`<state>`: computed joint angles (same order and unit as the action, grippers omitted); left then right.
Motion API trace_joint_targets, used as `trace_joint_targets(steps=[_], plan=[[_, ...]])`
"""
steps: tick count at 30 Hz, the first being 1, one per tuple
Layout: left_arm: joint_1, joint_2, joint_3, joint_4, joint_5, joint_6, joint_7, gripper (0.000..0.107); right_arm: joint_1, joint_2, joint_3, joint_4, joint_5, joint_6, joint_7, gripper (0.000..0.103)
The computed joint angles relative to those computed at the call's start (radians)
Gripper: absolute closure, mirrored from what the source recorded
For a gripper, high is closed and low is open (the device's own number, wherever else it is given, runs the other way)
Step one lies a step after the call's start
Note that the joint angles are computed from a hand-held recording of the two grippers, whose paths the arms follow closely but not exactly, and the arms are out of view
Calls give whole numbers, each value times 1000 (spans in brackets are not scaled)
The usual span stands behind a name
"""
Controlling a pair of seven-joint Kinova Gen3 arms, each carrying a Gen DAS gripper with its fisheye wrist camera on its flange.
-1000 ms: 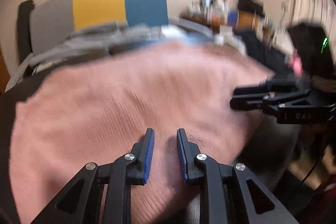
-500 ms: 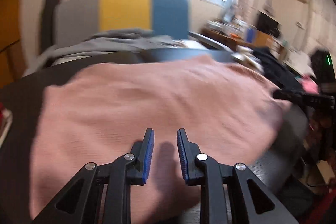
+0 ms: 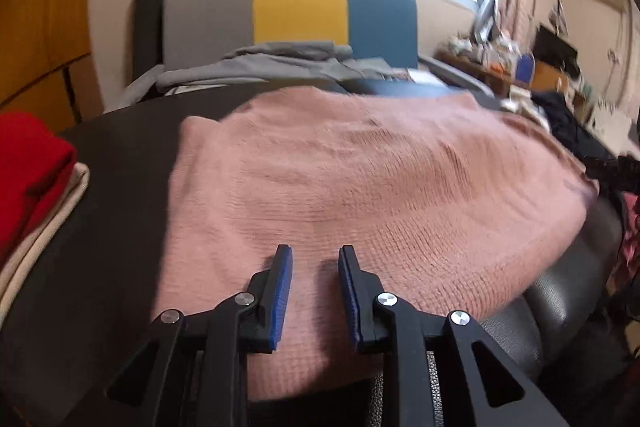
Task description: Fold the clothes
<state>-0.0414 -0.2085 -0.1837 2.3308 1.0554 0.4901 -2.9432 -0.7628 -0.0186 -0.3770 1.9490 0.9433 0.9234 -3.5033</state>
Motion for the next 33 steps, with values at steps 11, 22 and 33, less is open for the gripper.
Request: trace_joint_targets(steps=[11, 22, 33], plan=[[-116, 43, -17, -41, -74, 113, -17, 81, 215, 110, -133, -81, -68, 33, 217, 48], [-97, -2, -37, -22, 126, 272, -135, 81, 141, -48, -63, 95, -38, -60, -230, 27], [-17, 15, 76, -20, 144, 339, -181, 81, 219, -26, -42, 177, 256, -318, -559, 35]])
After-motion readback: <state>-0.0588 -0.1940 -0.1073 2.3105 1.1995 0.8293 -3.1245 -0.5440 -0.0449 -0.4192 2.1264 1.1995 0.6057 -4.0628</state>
